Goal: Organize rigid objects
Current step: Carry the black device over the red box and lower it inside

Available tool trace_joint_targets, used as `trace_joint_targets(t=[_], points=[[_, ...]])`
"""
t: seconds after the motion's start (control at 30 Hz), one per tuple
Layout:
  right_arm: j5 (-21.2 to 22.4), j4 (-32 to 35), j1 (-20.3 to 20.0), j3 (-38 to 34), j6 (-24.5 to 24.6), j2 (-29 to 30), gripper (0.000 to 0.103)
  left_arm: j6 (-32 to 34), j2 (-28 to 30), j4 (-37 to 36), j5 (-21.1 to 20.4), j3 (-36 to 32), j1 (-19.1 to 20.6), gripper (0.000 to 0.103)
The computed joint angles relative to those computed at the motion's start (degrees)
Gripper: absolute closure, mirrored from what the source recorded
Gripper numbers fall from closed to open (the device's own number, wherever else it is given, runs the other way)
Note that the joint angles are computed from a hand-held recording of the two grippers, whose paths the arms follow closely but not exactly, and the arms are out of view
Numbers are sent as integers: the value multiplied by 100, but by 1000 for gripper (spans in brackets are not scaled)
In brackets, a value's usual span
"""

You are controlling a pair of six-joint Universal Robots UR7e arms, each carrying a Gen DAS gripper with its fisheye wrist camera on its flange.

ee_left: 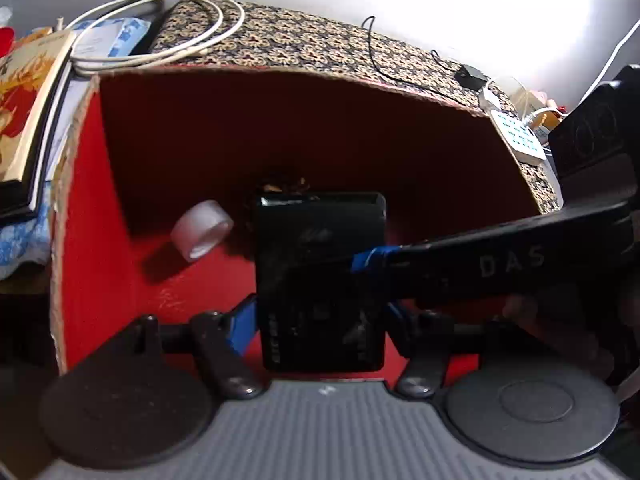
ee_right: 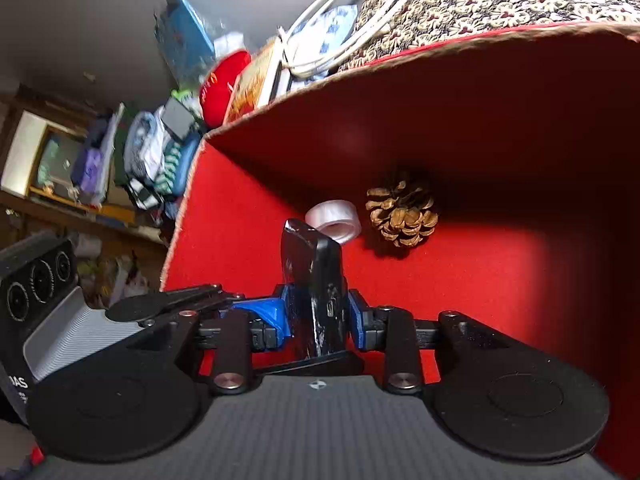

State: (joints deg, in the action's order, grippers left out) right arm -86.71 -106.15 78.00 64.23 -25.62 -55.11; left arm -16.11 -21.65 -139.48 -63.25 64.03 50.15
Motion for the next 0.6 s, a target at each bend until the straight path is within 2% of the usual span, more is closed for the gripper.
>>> trace_joint_targets(t=[0.07, 0.23, 0.37, 0.6], points=[[-166, 64, 61, -56, -31, 45, 88, 8, 37, 161, 106, -94, -24, 40], [-633, 291, 136, -283, 272, 203, 85, 96, 102, 472, 256, -249, -74, 38], [-531, 54, 63, -101, 411, 81, 85, 60, 125, 482, 236, -293, -51, 37], [-279, -966, -94, 557, 715, -269, 85, 28, 150, 400, 401, -267, -86, 37]])
